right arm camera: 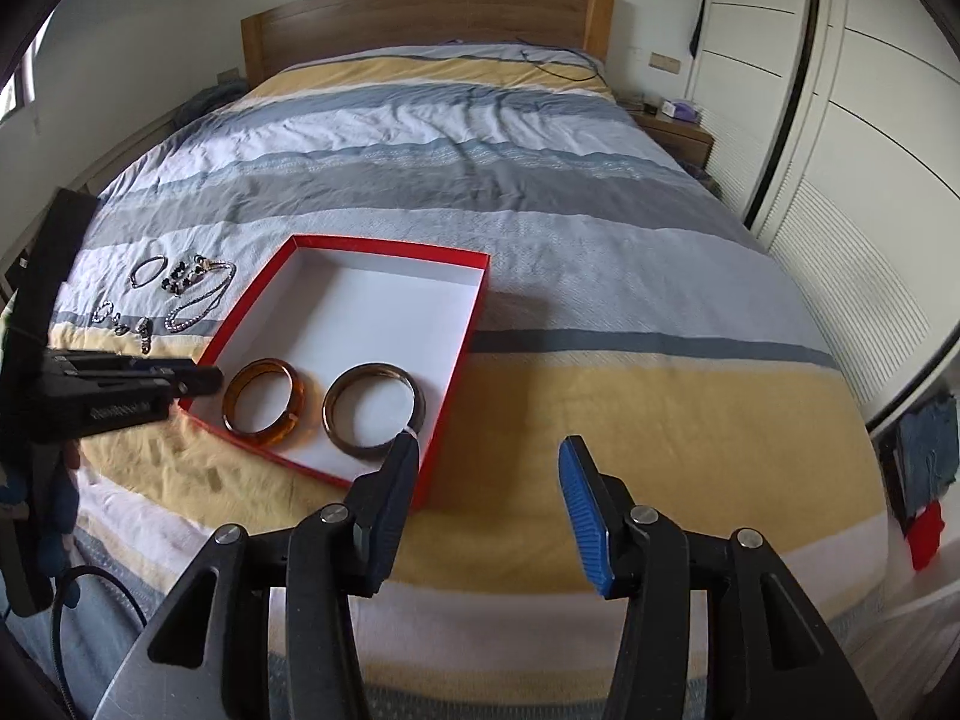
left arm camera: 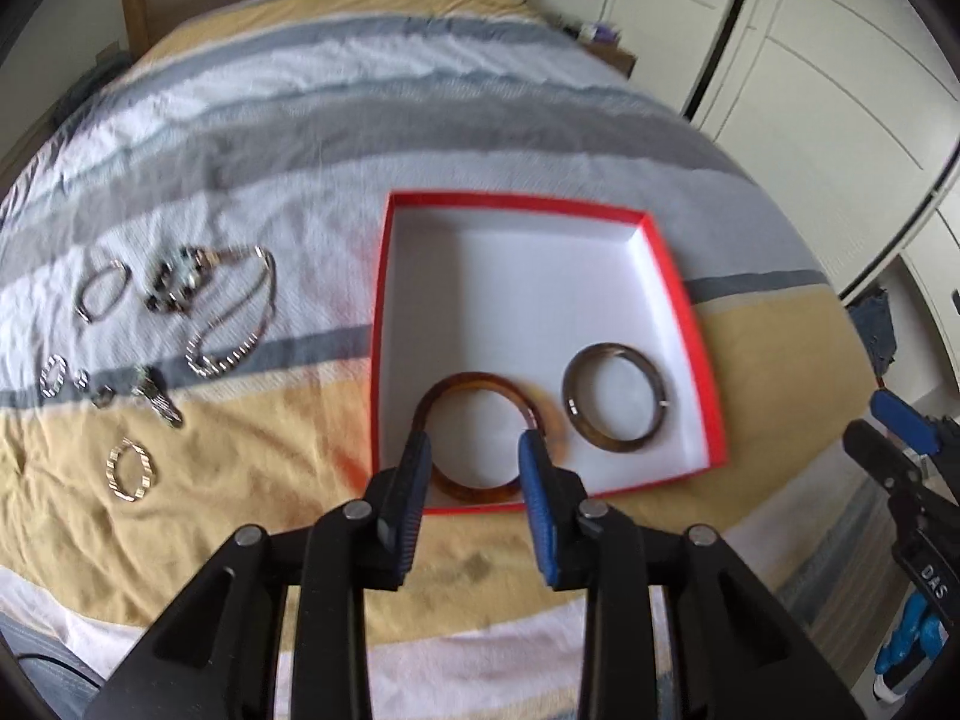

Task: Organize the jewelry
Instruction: 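Lift both open tools away from the box toward the jewelry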

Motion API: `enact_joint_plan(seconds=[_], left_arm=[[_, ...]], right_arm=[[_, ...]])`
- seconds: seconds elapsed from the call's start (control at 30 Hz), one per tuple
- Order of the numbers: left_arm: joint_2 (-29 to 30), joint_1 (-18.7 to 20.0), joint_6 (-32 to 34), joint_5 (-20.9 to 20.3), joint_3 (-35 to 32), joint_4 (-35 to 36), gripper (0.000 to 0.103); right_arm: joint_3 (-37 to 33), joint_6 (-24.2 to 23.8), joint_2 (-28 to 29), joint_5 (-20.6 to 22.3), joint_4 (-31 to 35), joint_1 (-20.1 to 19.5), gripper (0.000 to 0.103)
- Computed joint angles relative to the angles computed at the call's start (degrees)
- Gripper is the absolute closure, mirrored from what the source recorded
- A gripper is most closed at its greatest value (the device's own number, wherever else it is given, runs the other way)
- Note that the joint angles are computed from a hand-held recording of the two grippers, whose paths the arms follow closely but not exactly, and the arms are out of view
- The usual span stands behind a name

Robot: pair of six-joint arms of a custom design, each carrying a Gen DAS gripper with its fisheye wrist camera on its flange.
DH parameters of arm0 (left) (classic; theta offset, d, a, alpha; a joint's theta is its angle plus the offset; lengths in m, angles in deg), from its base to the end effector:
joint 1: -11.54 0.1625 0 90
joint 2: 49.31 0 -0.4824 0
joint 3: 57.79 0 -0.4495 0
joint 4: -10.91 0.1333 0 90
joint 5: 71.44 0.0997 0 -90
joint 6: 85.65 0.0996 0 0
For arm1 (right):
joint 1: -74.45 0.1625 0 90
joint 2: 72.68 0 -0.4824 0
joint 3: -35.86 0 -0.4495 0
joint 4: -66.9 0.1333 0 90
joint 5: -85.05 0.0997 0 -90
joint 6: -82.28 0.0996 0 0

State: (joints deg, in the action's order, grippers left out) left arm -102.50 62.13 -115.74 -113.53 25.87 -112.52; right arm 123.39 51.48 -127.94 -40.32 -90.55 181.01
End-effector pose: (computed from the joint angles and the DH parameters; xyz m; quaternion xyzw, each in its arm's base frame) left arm -0.3348 -0.7338 0.2593 0.0638 0.9114 -0.2507 0.3200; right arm 0.2957 -0.7292 0.3100 0.2807 -0.8686 0.2498 0.3230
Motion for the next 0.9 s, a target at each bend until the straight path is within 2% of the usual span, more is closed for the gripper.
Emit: enact_joint_plan(seconds=[0.1,0.33,0.4,0.6,0.8,0.9], left_arm=[[-3.1,-1.7,0.0,0.4,1.6,1.7,0.074],[-13.3,-5.5,-0.7,7.7,9.6,2.0,0.074],[-16.9,-6.6,-2.3,10.1,11.7,4.2,0.074],[-28.0,-9.4,-11.2,15.4,16.0,16.5,0.074],[-38.4,-12.8,-27.0,20.7,18.0,35.1,0.073],[-41.5,-14.2,-33.9,22.9,18.8,42.8,0.072]], right_arm=[[2.1,0.8,-2.1,1.1,-1.1,1.1,0.055],[6.2,1.2,-5.0,5.3,-4.3,5.3,0.055],[7.1,1.2,-5.5,6.6,-4.6,6.6,0.055],[9.2,3.3,-6.4,9.8,-5.5,9.8,0.055],[11.3,5.4,-7.1,12.3,-6.5,12.4,0.055],[12.2,5.7,-7.3,13.0,-6.6,13.3,0.055]])
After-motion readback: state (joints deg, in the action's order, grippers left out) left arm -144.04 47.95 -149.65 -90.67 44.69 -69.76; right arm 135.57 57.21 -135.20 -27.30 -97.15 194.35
